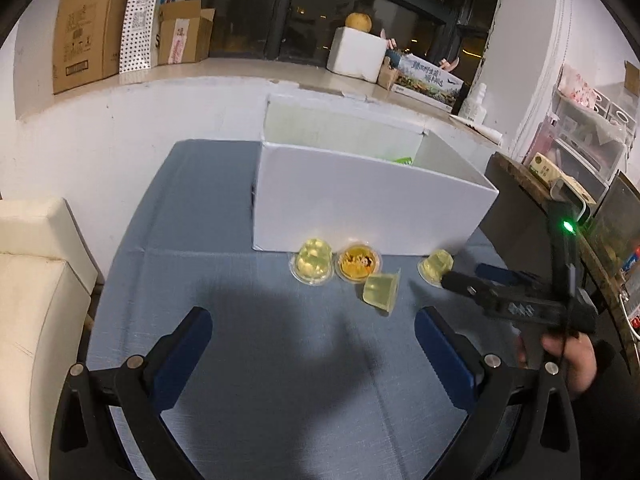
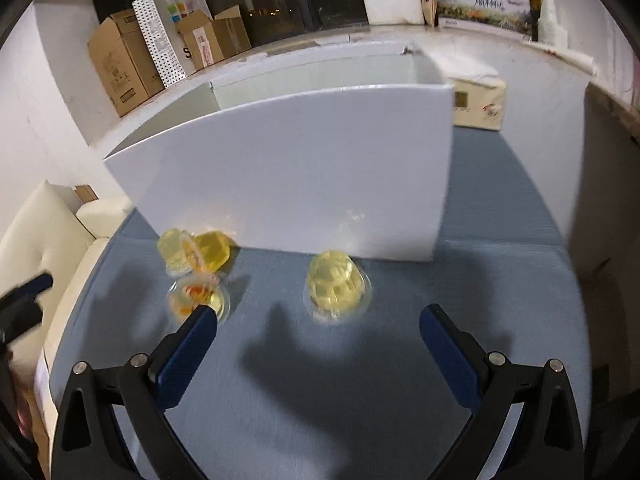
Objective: Organize snacks
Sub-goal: 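Grasp a clear yellow jelly cup with the right tool while the left tool grasps a square yellow cup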
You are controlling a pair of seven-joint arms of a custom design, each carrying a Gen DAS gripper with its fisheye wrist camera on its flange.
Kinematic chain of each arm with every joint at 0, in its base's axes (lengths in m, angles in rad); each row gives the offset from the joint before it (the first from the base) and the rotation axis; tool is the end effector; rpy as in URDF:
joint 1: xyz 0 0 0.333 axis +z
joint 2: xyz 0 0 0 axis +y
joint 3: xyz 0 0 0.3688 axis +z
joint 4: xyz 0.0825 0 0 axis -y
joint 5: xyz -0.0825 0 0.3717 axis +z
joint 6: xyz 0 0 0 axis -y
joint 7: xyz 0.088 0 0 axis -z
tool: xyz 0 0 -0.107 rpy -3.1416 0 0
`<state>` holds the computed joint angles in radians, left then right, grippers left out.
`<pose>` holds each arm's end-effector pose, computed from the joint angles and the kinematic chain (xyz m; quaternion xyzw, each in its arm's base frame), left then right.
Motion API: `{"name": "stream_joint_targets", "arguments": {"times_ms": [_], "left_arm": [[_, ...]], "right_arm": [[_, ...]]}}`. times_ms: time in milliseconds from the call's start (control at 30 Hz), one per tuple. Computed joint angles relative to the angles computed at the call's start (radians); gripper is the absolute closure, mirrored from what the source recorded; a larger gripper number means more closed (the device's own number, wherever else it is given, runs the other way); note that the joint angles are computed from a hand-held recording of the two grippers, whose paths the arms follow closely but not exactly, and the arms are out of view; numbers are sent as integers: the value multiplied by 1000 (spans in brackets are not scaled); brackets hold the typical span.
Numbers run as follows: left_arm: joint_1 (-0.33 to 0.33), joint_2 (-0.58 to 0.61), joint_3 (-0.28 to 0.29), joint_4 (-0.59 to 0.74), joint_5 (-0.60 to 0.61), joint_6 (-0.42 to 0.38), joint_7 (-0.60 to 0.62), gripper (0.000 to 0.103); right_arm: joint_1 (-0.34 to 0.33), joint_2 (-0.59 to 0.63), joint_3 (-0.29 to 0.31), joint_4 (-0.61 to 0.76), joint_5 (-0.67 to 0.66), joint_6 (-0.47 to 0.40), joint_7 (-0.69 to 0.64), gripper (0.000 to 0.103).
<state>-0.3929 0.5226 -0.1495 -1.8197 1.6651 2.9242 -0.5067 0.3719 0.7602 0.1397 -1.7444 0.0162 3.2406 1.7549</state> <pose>0.5438 -0.3861 0.3289 -0.6521 0.6428 -0.3562 0.1861 0.6557 0.3402 0.2772 -0.7313 0.5767 -0.1171 0.3449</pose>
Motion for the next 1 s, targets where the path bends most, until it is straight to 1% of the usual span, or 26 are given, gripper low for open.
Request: {"name": "stream_joint_targets", "arguments": {"times_ms": [33,67,100,133,167,200,233,267,333,400,467,567,633,700,767,833,867,900,967,1000], "left_arm": [[0,6,-1,5,-10,0,16,0],[-3,10,0,7,-22,-5,30,0],[-4,19,0,14,-45,-1,57,0],[-8,26,3,19,-64,5,76,0],[-14,35,8,26,-81,8,95,0],[-21,42,15,33,-99,13,114,0],[-28,49,22,39,-118,18,134,0],[-36,58,29,46,-140,22,157,0],[-50,75,44,62,-172,37,191,0],[-58,97,50,84,-224,52,253,0],[-64,125,53,113,-272,71,321,0],[-63,164,36,159,-384,53,464,0],[-45,201,2,203,-473,42,585,0],[-43,239,-20,254,-548,9,685,0],[-45,272,-30,302,-607,-14,761,0],[-49,296,-33,336,-660,-34,815,0],[-54,308,-29,351,-680,-36,832,0],[-57,317,-27,363,-701,-41,852,0],[-54,339,-36,390,-753,-60,908,0],[-54,348,-37,402,-776,-66,929,0]], "right_arm": [[-14,15,17,23,0,-8,-2,0],[-38,31,46,40,-7,-4,-14,0],[-35,39,44,50,-6,-6,-15,3],[-17,46,22,68,0,-27,-9,9],[-6,53,7,86,2,-52,-6,33],[28,56,-36,96,9,-65,8,60],[34,56,-49,93,-15,-58,32,63],[19,55,-27,85,6,-49,2,63],[-40,49,44,53,-2,-12,-25,65],[-43,29,43,8,-1,31,-26,67],[-74,13,75,-31,-8,68,-27,67],[-79,-28,73,-104,-20,133,-19,67],[-91,-54,84,-147,-33,166,-10,67],[-96,-82,84,-192,-47,205,2,67],[-119,-114,101,-247,-73,247,20,67],[-113,-144,92,-294,-87,291,37,67],[-105,-148,86,-295,-90,296,46,67],[-110,-161,87,-320,-102,315,57,67],[-92,-179,66,-346,-103,343,70,67],[-75,-179,53,-341,-99,342,72,67]]}}
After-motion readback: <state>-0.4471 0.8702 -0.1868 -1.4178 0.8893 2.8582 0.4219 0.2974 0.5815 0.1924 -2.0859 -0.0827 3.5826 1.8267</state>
